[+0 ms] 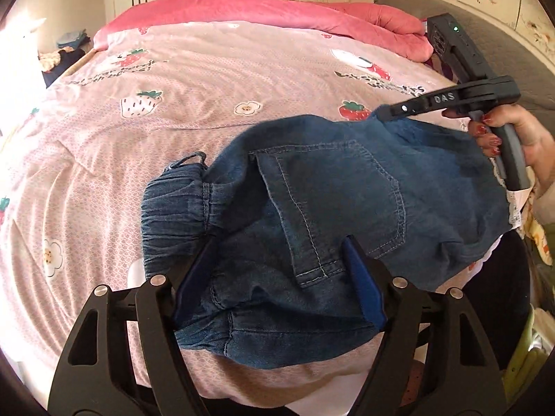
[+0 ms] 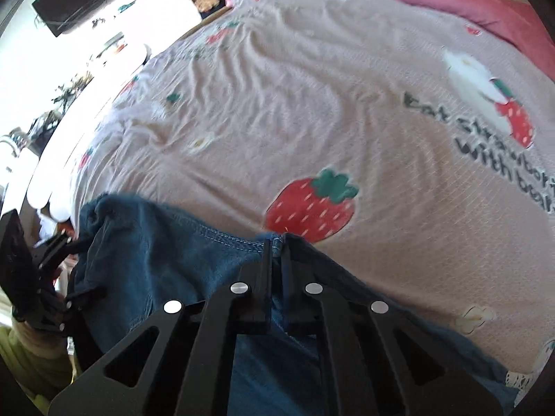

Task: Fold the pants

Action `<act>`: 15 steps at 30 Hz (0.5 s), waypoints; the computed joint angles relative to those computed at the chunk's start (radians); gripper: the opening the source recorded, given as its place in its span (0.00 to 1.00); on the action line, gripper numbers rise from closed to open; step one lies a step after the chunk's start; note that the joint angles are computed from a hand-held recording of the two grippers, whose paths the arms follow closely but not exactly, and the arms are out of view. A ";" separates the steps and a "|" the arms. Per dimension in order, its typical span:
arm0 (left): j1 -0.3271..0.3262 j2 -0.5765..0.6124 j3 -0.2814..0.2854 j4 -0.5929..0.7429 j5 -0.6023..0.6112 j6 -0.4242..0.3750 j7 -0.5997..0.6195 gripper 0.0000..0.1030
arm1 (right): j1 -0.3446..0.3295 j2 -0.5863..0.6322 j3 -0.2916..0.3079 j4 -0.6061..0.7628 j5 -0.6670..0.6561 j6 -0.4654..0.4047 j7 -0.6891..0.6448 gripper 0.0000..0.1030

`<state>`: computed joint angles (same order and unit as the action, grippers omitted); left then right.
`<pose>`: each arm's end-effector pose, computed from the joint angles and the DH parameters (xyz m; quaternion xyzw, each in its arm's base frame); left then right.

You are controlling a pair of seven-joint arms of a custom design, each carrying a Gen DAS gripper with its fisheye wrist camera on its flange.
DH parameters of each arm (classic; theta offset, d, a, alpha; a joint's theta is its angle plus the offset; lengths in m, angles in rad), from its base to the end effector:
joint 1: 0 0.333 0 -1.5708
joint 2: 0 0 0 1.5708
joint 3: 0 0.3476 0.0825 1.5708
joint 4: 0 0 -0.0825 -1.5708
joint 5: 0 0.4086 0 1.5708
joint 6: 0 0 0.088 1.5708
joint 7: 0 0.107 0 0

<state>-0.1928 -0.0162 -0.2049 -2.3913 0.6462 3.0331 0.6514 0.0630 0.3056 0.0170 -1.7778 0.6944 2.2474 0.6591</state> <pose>0.4835 -0.2529 0.4030 -0.6323 0.6987 -0.2861 0.1735 0.6838 0.0720 0.4258 -0.8428 0.4506 0.0312 0.2927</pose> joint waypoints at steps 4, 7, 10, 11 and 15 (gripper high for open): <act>0.005 -0.001 -0.002 0.002 0.063 0.000 -0.049 0.65 | 0.018 0.032 0.001 0.011 -0.015 0.064 0.006 0.03; 0.007 0.000 -0.001 0.003 0.098 0.005 -0.082 0.65 | 0.026 0.047 0.005 0.003 -0.031 0.105 0.011 0.09; 0.015 -0.005 0.001 0.003 0.168 0.024 -0.149 0.65 | -0.021 -0.013 0.021 -0.049 0.088 0.109 -0.039 0.44; 0.019 -0.012 0.004 -0.006 0.177 0.045 -0.168 0.65 | -0.037 -0.049 0.026 -0.083 0.142 0.120 -0.094 0.47; 0.060 -0.072 -0.010 -0.048 0.207 0.104 -0.267 0.75 | -0.072 -0.246 0.002 -0.270 0.317 0.067 -0.381 0.56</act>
